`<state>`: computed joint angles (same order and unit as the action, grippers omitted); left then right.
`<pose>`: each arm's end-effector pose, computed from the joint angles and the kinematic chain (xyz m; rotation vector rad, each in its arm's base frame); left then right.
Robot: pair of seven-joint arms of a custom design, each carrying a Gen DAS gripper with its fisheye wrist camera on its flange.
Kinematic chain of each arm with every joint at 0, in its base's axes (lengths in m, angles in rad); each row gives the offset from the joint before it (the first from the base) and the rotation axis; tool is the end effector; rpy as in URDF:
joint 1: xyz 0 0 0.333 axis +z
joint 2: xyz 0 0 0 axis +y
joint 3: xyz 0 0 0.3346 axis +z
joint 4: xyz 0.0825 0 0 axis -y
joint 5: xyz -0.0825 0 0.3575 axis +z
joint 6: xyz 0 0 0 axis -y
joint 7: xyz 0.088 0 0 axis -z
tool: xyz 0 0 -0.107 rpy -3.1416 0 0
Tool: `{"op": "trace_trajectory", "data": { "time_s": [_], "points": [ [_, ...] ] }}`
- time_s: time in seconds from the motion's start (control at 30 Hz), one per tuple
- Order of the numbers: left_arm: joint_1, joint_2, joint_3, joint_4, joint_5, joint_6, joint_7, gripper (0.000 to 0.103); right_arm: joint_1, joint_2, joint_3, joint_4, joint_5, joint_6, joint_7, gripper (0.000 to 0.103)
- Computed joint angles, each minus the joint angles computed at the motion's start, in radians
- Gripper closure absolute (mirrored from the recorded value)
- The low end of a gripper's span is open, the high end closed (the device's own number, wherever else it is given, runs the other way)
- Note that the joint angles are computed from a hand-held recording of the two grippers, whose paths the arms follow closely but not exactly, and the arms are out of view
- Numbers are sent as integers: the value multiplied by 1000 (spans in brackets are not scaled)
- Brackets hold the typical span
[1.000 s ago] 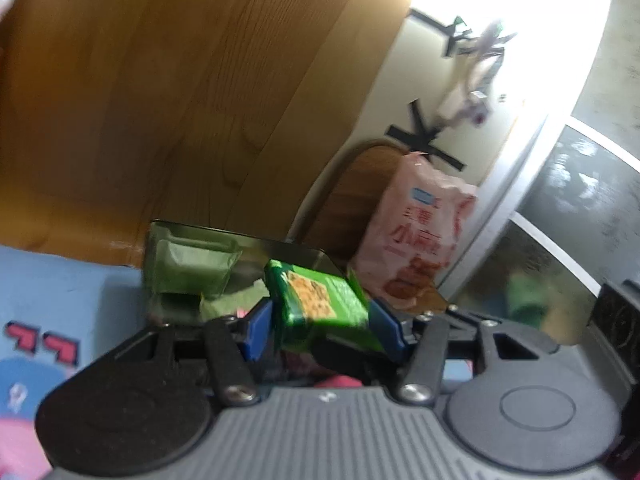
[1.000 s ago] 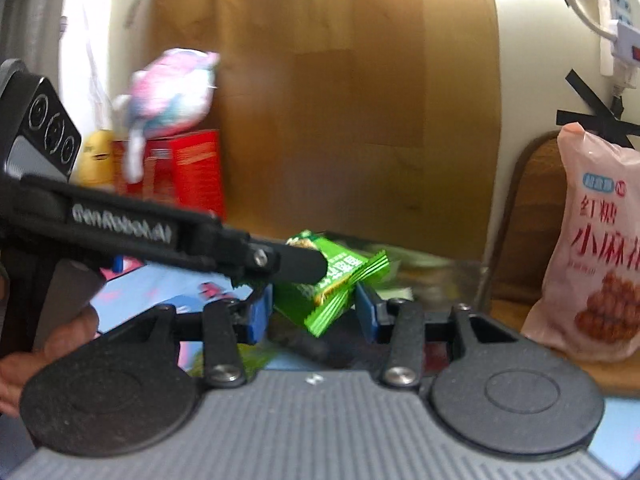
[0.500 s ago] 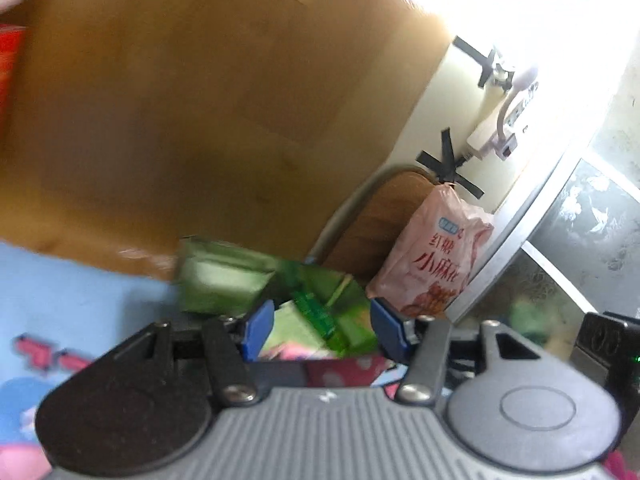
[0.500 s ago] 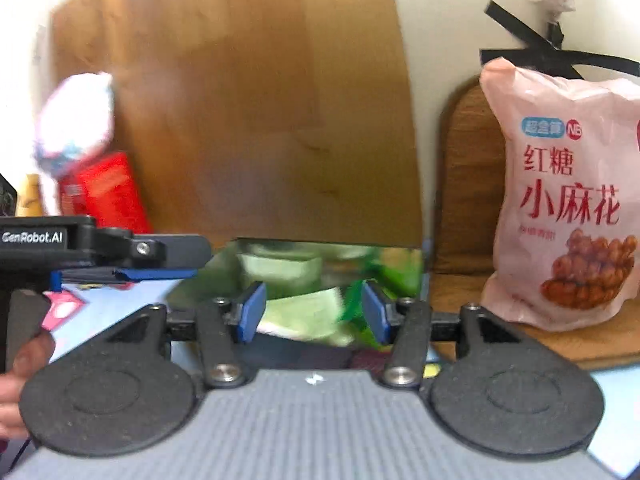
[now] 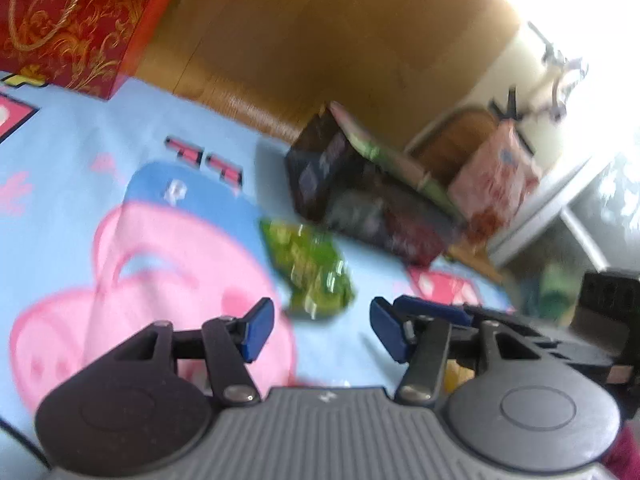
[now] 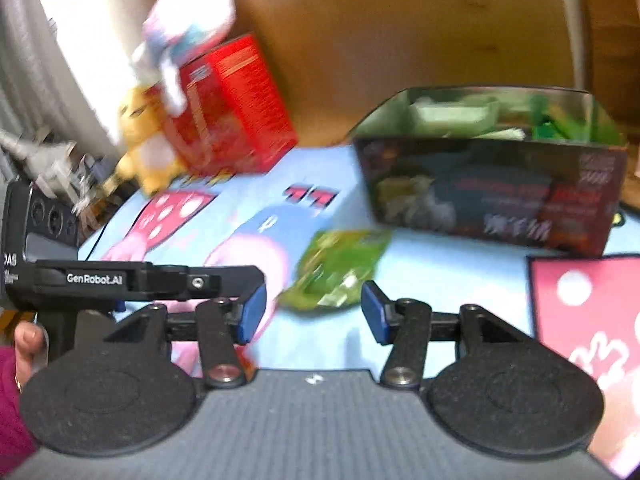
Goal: Organize snacks
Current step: 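Move the left gripper to the red-orange spicy snack bag, then close the left gripper on the red bag's edge and lift it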
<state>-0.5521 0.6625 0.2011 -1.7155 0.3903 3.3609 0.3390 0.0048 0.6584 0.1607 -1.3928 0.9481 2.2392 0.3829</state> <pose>0.6383 -0.3126 0.3548 -2.1482 1.5058 -1.3574 0.7280 0.1161 0.3841 -2.0631 0.8900 0.0926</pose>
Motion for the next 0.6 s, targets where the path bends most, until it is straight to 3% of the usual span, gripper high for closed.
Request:
{"op": "trace_trajectory", "data": {
  "time_s": [0.03, 0.1, 0.17, 0.27, 0.4, 0.5, 0.6],
  "points": [
    [-30, -14, 23, -22, 20, -23, -16, 54, -5, -25, 1, -46, -2, 2, -34, 51],
    [-124, -43, 107, -95, -6, 19, 0, 55, -11, -54, 6, -107, -23, 2, -71, 57],
    [-153, -65, 114, -163, -37, 89, 12, 55, -29, -111, 14, -222, 73, 39, -199, 58],
    [-240, -90, 163, -249, -127, 161, 50, 55, -49, -168, -7, -300, 120, -28, -226, 58],
    [-207, -106, 81, -298, -169, 229, 55, 55, -44, -269, -36, -451, 217, 15, -367, 57],
    [-274, -110, 114, -311, -258, 215, 127, 55, -45, -325, -64, -524, 307, 39, -423, 57],
    [-263, -123, 87, -326, -299, 216, 154, 55, -53, -361, -95, -573, 371, 30, -458, 55]
  ]
}}
